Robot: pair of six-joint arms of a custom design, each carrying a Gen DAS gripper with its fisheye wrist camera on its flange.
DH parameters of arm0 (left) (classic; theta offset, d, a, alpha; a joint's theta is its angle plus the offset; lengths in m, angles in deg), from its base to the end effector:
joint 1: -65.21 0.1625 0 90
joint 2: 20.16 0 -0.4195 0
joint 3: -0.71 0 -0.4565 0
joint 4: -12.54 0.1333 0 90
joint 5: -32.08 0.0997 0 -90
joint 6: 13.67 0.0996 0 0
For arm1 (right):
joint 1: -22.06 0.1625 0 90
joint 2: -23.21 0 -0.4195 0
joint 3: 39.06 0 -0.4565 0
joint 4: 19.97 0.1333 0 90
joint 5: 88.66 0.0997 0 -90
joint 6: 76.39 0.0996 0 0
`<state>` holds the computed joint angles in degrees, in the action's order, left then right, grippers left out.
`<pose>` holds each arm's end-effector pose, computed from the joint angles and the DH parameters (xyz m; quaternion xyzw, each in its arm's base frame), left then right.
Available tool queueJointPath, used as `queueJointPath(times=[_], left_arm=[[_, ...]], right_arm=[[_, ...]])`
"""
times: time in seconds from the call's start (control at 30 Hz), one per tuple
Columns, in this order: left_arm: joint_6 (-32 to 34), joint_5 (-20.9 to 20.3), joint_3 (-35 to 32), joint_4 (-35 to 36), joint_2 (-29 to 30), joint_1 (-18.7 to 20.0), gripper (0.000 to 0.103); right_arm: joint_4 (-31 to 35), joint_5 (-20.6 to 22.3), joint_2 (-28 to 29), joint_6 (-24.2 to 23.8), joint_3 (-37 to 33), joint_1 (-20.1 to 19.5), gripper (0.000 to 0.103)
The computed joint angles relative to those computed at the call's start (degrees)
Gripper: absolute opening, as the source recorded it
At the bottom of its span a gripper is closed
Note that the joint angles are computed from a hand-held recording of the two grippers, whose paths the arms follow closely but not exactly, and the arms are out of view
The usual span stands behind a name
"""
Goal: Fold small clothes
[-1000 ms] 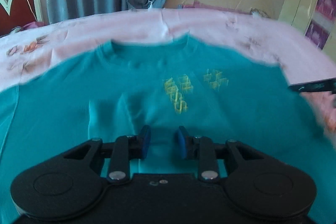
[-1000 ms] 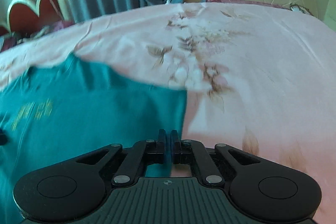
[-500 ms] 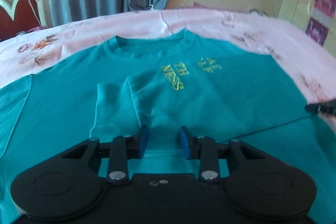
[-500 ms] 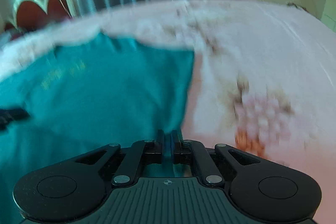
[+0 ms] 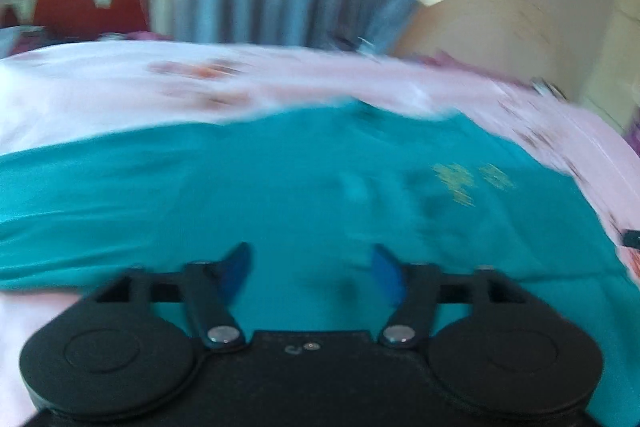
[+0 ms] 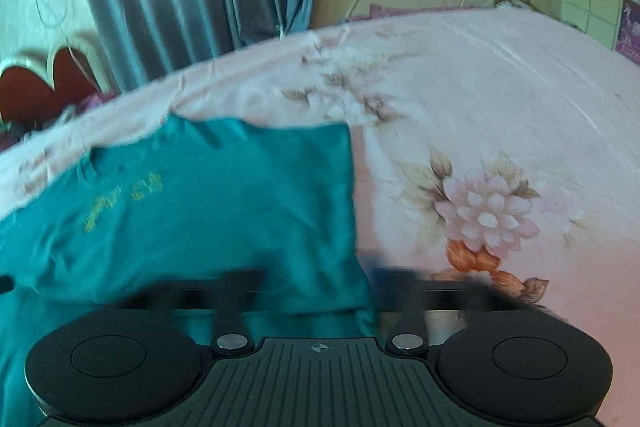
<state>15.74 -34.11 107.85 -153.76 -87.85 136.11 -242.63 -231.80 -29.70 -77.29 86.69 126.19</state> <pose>-0.0475 -0.6674 0.2474 0.3219 0.8732 -0.2904 0.2227 0.1715 -0.4615 0.1171 -0.1197 -0.7978 0.4877 0.3338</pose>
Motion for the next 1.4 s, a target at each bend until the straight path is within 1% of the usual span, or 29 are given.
queueJointPath(times=[0.03, 0.1, 0.13, 0.2, 0.23, 0.27, 0.3, 0.33, 0.4, 0.43, 0.5, 0.6, 0.7, 0.73, 0.8, 0.83, 0.87, 0.9, 0.97, 1.03, 1.13, 1.27, 1.4], left_arm=[[-0.4, 0.46, -0.17, -1.25, -0.77, 0.74, 0.085], [-2.31, 1.21, -1.63, -2.33, -2.38, 3.02, 0.081], [-3.75, 2.25, -2.79, -2.6, -2.98, 4.35, 0.078], [-7.77, 4.85, -5.88, -1.61, -3.57, 6.85, 0.065], [-10.74, 5.35, -7.77, -0.72, -3.77, 8.42, 0.054], [-14.54, 5.16, -9.97, 0.33, -3.88, 10.3, 0.045], [-17.7, 5.38, -11.84, 1.08, -3.81, 11.68, 0.043], [-21.01, 5.34, -13.96, 1.19, -3.6, 13.33, 0.042], [-25.94, 3.69, -16.99, 1.33, -3.34, 15.83, 0.041], [-28.77, 1.41, -18.97, 2.15, -3.0, 17.31, 0.041], [-31.17, -0.18, -21.27, 2.21, -2.17, 18.65, 0.04], [-34.57, -3.07, -24.35, 1.58, -0.51, 20.31, 0.04], [-39.53, -7.64, -27.14, -0.51, 1.55, 22.43, 0.039], [-41.23, -9.26, -28.0, -1.23, 2.25, 23.11, 0.037], [-42.69, -10.33, -29.49, -1.64, 3.37, 23.75, 0.03], [-43.27, -10.8, -30.64, -1.46, 4.12, 24.03, 0.025], [-43.23, -10.58, -31.39, -0.99, 4.49, 24.1, 0.013], [-42.43, -8.7, -32.09, 0.03, 4.82, 23.78, 0.006], [-40.17, -7.36, -32.03, -0.39, 4.65, 23.24, 0.005], [-34.69, -6.2, -30.86, -0.97, 4.1, 21.61, 0.005], [-28.29, -8.52, -28.3, -1.11, 3.2, 18.95, 0.005], [-22.97, -11.84, -22.42, 0.2, 1.43, 13.93, 0.005], [-18.37, -12.85, -17.25, 3.14, 1.02, 8.35, 0.005]], right_arm=[[-0.11, 0.35, 0.73, -0.91, -0.95, 0.42, 0.085], [1.61, 1.58, 1.5, -0.74, -2.41, 0.99, 0.085], [1.81, 2.05, 2.35, -1.27, -3.47, 1.28, 0.083], [3.53, 2.7, 3.94, -1.49, -5.9, 1.72, 0.07], [4.29, 2.76, 4.83, -1.26, -7.1, 1.82, 0.068], [5.21, 2.71, 5.49, -0.7, -8.17, 1.95, 0.066], [6.37, 2.87, 5.98, 0.29, -9.14, 1.95, 0.063], [8.1, 3.39, 6.16, 1.89, -9.91, 1.83, 0.063], [10.53, 4.49, 6.33, 4.58, -10.91, 1.61, 0.063], [11.41, 4.87, 6.51, 5.56, -11.44, 1.58, 0.063], [13.08, 5.08, 6.96, 6.88, -12.49, 1.85, 0.063], [14.76, 4.5, 7.59, 7.12, -13.64, 2.37, 0.063], [16.22, 3.58, 7.98, 6.93, -14.63, 2.84, 0.063], [16.25, 3.34, 8.06, 6.92, -14.81, 2.88, 0.063], [16.49, 2.74, 8.13, 7.29, -15.07, 2.81, 0.063], [16.57, 2.51, 8.11, 7.84, -15.11, 2.7, 0.063], [16.51, 2.58, 7.95, 8.67, -14.95, 2.51, 0.063], [16.49, 2.66, 7.74, 9.75, -14.72, 2.28, 0.063], [17.0, 2.31, 7.2, 12.11, -14.2, 2.19, 0.063], [16.66, 2.49, 6.57, 12.84, -13.5, 2.16, 0.063], [16.18, 2.02, 6.2, 12.26, -12.92, 2.4, 0.063], [15.13, 2.15, 5.46, 12.74, -11.72, 2.44, 0.063], [13.69, 2.68, 4.54, 12.87, -10.21, 2.44, 0.063]])
